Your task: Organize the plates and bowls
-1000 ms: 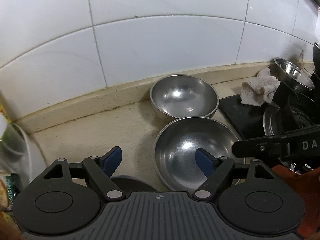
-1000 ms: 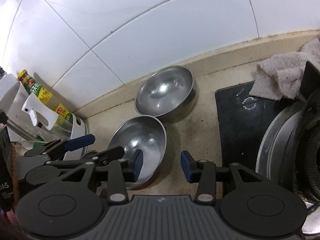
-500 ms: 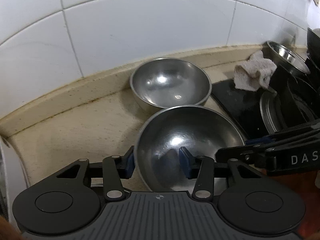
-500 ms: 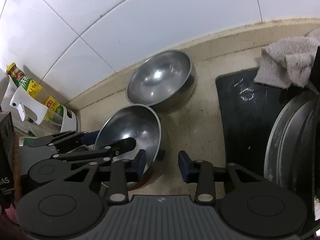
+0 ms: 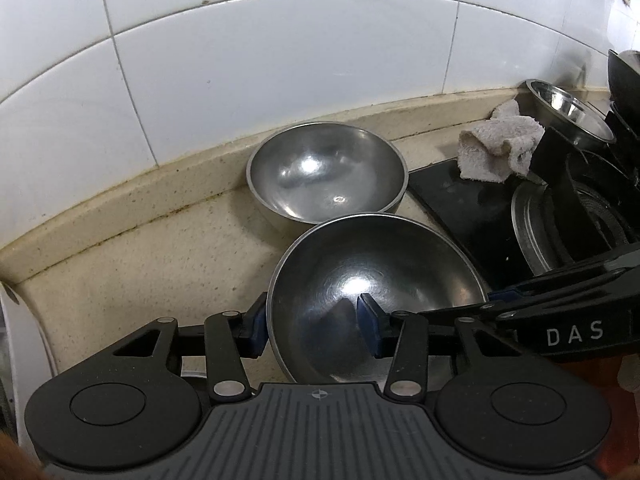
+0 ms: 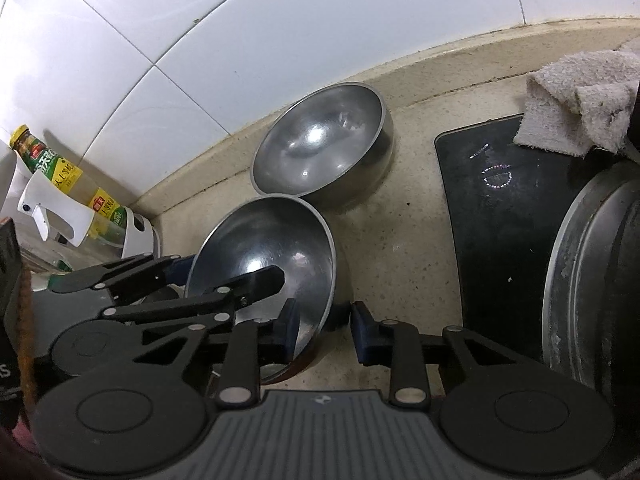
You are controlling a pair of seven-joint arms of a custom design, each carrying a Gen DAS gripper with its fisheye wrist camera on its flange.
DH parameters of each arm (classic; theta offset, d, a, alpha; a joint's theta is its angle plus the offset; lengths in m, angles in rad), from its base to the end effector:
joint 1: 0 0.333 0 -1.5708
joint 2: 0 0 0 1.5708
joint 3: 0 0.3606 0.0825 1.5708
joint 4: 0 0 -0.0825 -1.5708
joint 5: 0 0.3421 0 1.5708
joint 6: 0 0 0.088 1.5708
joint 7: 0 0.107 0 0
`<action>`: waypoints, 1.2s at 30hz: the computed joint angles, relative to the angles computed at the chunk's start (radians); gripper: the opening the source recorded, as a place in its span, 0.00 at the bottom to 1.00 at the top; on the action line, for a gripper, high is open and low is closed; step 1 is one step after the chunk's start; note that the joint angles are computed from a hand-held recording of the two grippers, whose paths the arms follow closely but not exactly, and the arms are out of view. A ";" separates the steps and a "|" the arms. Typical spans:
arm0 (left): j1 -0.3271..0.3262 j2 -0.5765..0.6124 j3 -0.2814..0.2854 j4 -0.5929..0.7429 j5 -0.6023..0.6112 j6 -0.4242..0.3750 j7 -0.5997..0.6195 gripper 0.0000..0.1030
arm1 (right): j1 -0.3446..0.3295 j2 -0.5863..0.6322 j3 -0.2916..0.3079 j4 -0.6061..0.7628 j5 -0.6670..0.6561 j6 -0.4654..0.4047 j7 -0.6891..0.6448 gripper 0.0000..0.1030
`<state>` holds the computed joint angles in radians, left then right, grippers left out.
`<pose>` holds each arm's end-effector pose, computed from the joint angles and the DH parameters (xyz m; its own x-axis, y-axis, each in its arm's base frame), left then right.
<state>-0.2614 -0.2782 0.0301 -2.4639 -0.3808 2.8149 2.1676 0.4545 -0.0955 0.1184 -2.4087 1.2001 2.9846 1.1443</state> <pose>0.4322 -0.0819 0.5346 -0.4707 -0.8813 -0.0405 -0.6846 0.3938 -0.6133 0.4220 0.1959 0.4677 0.0299 -0.8336 -0.5516 -0.8628 0.2571 -0.4352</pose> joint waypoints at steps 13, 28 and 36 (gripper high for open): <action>-0.017 -0.015 0.001 -0.007 -0.008 0.000 0.003 0.51 | 0.007 -0.028 -0.005 -0.025 -0.020 0.023 0.038 0.24; -0.055 -0.054 0.014 -0.018 -0.017 0.013 0.010 0.52 | 0.026 -0.074 -0.021 -0.055 0.015 0.048 0.026 0.24; -0.069 -0.096 0.033 -0.035 0.001 0.032 -0.009 0.52 | 0.038 -0.100 -0.021 -0.057 -0.016 0.058 0.052 0.24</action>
